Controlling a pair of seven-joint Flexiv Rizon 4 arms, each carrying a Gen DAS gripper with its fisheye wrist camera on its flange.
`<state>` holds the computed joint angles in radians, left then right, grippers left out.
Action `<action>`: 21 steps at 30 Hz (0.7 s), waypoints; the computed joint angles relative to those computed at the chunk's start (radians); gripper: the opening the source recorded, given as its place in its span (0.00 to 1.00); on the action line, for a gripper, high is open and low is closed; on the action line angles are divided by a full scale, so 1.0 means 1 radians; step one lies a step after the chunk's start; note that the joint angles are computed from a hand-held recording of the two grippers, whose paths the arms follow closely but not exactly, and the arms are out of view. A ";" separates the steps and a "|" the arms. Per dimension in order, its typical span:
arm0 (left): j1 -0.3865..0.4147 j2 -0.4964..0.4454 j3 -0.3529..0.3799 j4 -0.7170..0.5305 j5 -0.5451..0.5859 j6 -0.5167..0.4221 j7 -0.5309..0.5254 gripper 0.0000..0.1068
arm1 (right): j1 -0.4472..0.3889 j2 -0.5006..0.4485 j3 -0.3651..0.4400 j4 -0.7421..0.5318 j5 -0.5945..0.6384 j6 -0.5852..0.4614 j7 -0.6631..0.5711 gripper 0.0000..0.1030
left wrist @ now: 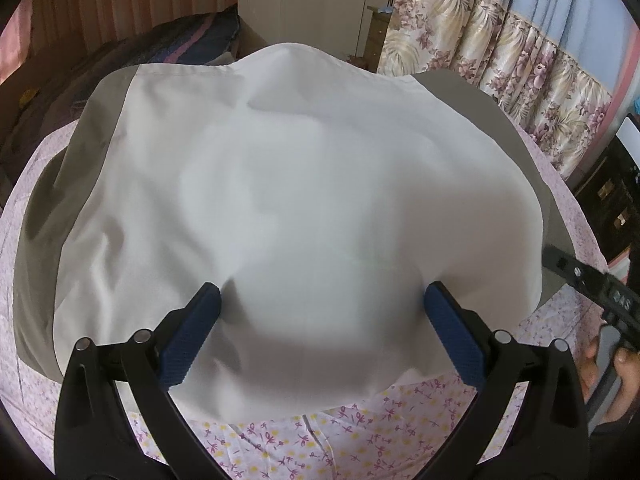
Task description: Fold large clothes
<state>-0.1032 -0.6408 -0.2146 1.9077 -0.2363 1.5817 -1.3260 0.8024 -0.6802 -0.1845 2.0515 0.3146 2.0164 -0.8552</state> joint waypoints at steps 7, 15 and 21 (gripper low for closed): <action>-0.008 -0.004 0.009 -0.003 0.000 0.005 -0.014 0.94 | 0.091 -0.030 -0.096 -0.045 0.059 -0.040 0.051 0.71; 0.019 -0.002 -0.019 0.003 0.000 -0.001 -0.001 0.94 | 0.044 -0.064 0.031 -0.048 0.197 0.168 0.137 0.78; 0.022 -0.002 -0.023 0.005 -0.004 0.002 0.002 0.94 | 0.184 -0.096 -0.127 -0.130 0.331 0.048 0.065 0.87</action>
